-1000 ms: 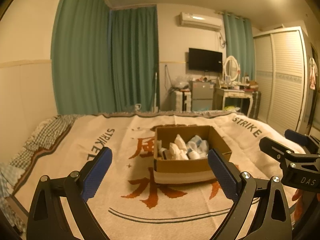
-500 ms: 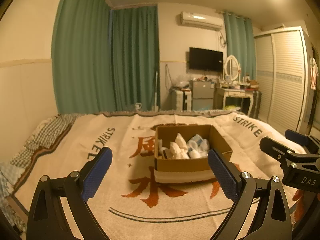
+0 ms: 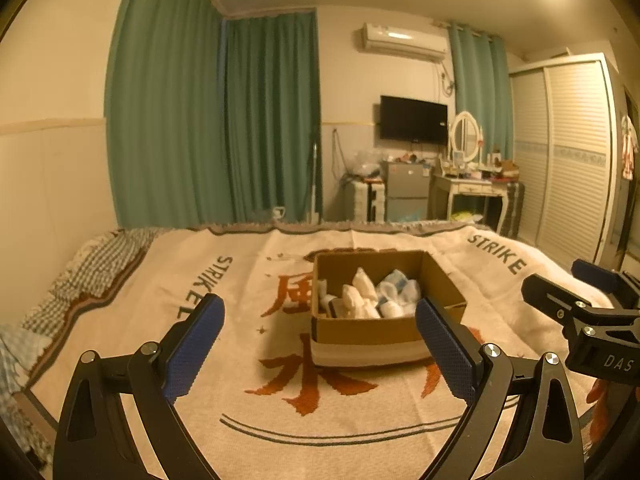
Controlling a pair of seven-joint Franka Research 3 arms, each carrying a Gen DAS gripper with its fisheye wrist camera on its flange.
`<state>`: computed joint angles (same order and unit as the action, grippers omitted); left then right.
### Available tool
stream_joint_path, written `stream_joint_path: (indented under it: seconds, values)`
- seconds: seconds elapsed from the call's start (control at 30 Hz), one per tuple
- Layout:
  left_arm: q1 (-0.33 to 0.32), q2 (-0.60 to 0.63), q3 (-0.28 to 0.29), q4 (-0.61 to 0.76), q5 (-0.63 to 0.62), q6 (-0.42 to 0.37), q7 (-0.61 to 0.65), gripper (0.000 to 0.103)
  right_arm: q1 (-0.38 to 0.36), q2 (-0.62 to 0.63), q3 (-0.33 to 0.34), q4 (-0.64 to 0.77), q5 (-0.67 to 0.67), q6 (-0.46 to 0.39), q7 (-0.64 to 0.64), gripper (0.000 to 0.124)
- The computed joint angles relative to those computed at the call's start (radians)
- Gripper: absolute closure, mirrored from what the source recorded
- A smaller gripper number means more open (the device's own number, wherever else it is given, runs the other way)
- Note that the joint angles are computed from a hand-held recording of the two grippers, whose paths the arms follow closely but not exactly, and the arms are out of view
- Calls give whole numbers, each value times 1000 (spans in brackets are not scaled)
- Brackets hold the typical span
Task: Organize soft objects
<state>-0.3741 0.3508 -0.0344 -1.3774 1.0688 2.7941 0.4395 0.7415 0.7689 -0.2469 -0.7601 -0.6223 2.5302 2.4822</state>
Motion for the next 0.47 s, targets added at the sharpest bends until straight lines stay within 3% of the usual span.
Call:
stream_joint_path:
  seconds: [0.47]
  values:
    - [1, -4, -6, 0, -13, -13, 8, 5, 0, -3, 4, -4, 9, -4, -6, 21]
